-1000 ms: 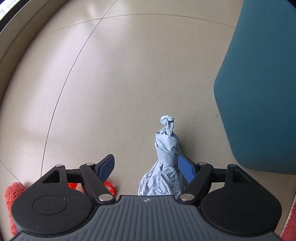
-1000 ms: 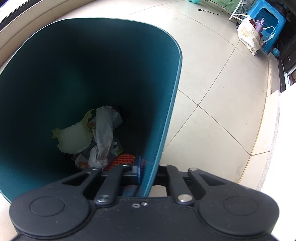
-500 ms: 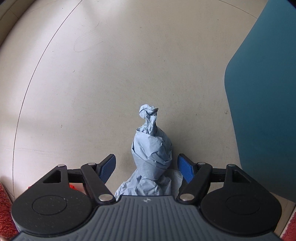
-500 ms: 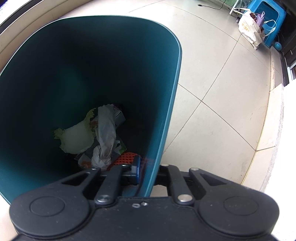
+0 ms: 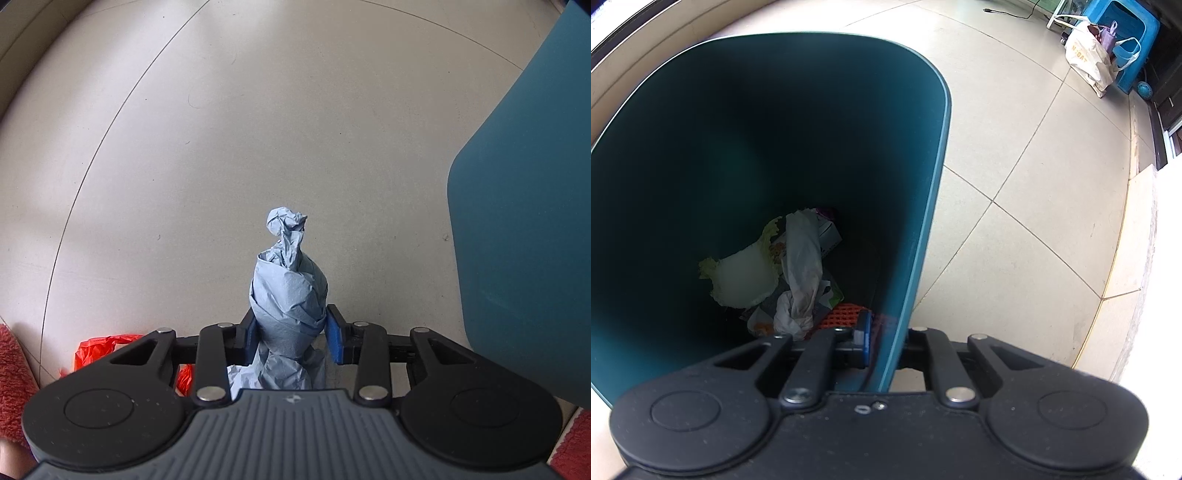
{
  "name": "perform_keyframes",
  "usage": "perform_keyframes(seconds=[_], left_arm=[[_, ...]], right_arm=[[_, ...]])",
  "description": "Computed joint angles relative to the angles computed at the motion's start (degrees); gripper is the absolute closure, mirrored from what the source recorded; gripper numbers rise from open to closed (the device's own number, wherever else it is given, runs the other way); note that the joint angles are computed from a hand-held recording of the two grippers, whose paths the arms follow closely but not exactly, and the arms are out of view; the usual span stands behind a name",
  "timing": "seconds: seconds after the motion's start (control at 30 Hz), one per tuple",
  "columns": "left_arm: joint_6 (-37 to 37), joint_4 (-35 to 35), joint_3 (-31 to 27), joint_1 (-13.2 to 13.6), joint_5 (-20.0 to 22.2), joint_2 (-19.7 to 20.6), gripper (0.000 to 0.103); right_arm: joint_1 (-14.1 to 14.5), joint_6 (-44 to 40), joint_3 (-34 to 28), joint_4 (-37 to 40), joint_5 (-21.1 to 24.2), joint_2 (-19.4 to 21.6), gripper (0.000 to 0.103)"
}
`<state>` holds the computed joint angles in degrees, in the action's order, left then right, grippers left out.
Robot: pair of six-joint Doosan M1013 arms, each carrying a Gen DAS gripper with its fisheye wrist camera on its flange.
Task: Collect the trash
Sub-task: 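Grasp the crumpled blue paper towel with the left gripper and lift, then carry the blue towel over the teal bin and open the left gripper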
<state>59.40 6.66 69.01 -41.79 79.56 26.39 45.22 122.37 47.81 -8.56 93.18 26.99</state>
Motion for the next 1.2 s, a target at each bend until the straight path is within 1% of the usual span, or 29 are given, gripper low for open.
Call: perform_keyframes(seconds=[0.17, 0.23, 0.4, 0.6, 0.73, 0.87, 1.03, 1.07, 1.17, 1.2], left_arm=[[-1.17, 1.39, -1.66, -0.46, 1.69, -2.02, 0.068], [-2.06, 1.92, -2.24, -1.04, 2.25, -3.02, 0.068], [-2.02, 4.37, -5.29, -2.42, 4.05, -4.86, 0.068], [-2.22, 5.23, -9.86, -3.46, 5.56, -6.29, 0.068], [-1.19, 5.5, -14.84, -3.85, 7.07, -5.81, 0.068], [0.16, 5.72, -17.61, -4.84, 6.87, -5.63, 0.068], [2.96, 5.58, -23.48, -6.56, 7.45, -3.6, 0.068], [3.89, 5.35, -23.48, -6.49, 6.96, -3.67, 0.068], [5.75, 5.74, -26.8, -7.75, 7.53, -1.97, 0.068], [6.13, 5.61, -27.03, -8.02, 7.43, -1.87, 0.068]], right_arm=[[-0.25, 0.82, 0.51, 0.48, -0.57, -0.49, 0.094], [-0.35, 0.86, 0.51, 0.53, -0.61, -0.58, 0.094], [-0.11, 0.42, 0.46, -0.21, -0.71, -0.59, 0.094], [0.45, -0.4, -0.12, -1.24, -0.08, -0.33, 0.096], [0.47, -0.63, -0.31, -0.81, -0.21, -0.56, 0.095], [0.14, 0.11, 0.36, 0.03, -1.5, -1.26, 0.095], [0.1, -0.14, 0.31, 0.24, -1.81, -1.4, 0.094], [0.11, -0.24, 0.38, 0.19, -1.84, -1.46, 0.094], [0.07, -0.3, 0.62, 0.29, -2.04, -1.6, 0.094], [0.01, -0.16, 0.77, 0.39, -2.13, -1.7, 0.094]])
